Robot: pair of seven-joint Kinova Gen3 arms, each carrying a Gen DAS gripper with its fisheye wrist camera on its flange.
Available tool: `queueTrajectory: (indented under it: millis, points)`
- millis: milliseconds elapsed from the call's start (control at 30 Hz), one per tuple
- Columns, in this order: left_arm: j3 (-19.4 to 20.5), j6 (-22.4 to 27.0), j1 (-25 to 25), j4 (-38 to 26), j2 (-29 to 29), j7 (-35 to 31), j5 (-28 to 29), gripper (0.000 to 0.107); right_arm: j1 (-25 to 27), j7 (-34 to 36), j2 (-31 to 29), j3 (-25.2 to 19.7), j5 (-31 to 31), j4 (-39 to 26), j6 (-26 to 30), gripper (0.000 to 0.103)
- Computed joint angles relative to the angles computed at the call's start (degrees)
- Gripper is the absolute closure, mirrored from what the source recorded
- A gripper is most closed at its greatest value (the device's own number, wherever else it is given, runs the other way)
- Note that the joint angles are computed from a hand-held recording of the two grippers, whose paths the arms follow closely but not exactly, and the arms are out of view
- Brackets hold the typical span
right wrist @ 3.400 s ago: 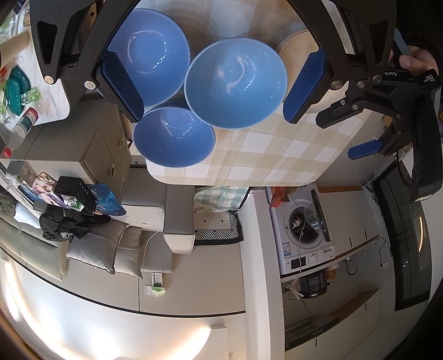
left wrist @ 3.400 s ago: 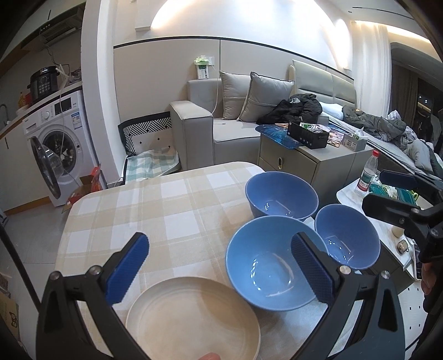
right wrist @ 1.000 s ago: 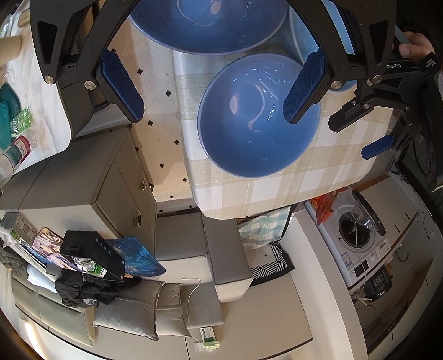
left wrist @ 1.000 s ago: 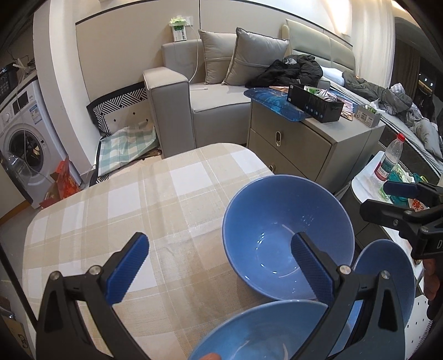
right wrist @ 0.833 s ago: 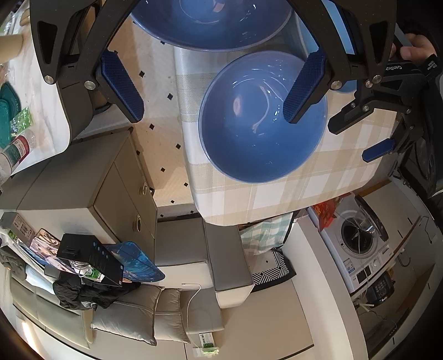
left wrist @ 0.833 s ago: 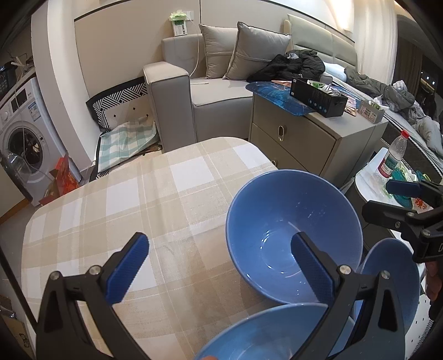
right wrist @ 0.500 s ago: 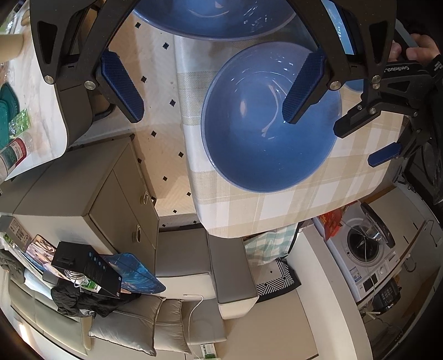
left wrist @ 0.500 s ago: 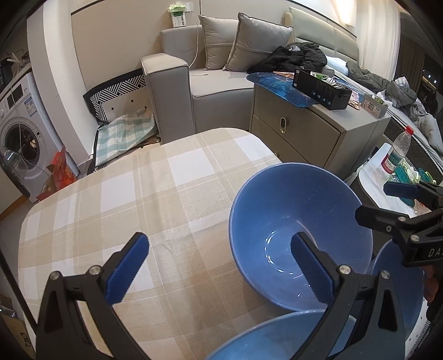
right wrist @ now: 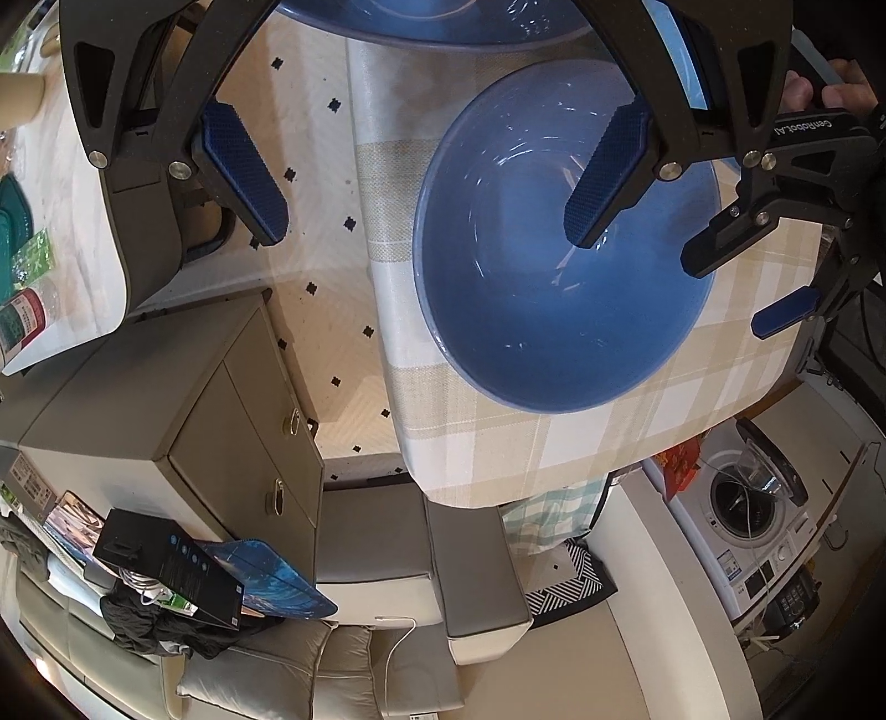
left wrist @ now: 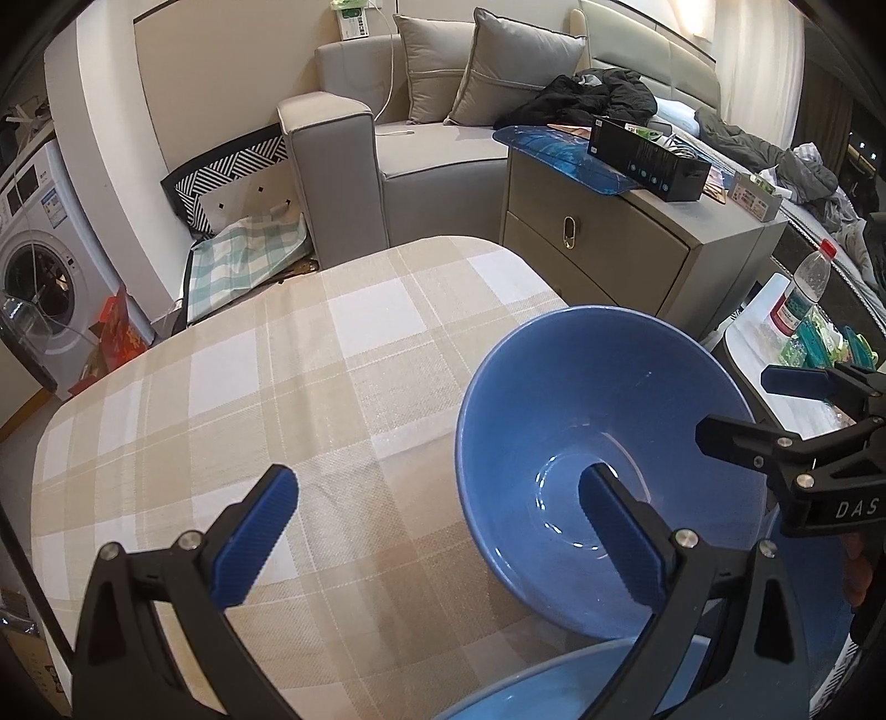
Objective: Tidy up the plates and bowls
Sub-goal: 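Move both open tools over the rim of the nearest blue bowl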
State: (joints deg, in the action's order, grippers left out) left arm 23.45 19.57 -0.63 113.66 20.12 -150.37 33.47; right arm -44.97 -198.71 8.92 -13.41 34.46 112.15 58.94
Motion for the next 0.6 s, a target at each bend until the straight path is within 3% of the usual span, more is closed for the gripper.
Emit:
queueTrajectory:
  millis: [400, 600]
  points:
    - [-1.06, -0.92, 2.09, -0.65, 1.75, 3.47, -3.7, 0.008, 1.33, 1.9, 1.12, 1.07, -1.96, 0.58, -2.05, 0.001]
    - [-1.7, -0.72, 3.28, -1.43, 2.87, 6.45, -6.72, 0.016, 2.14, 3.53, 1.67, 1.61, -3.16, 0.97, -3.69, 0.007]
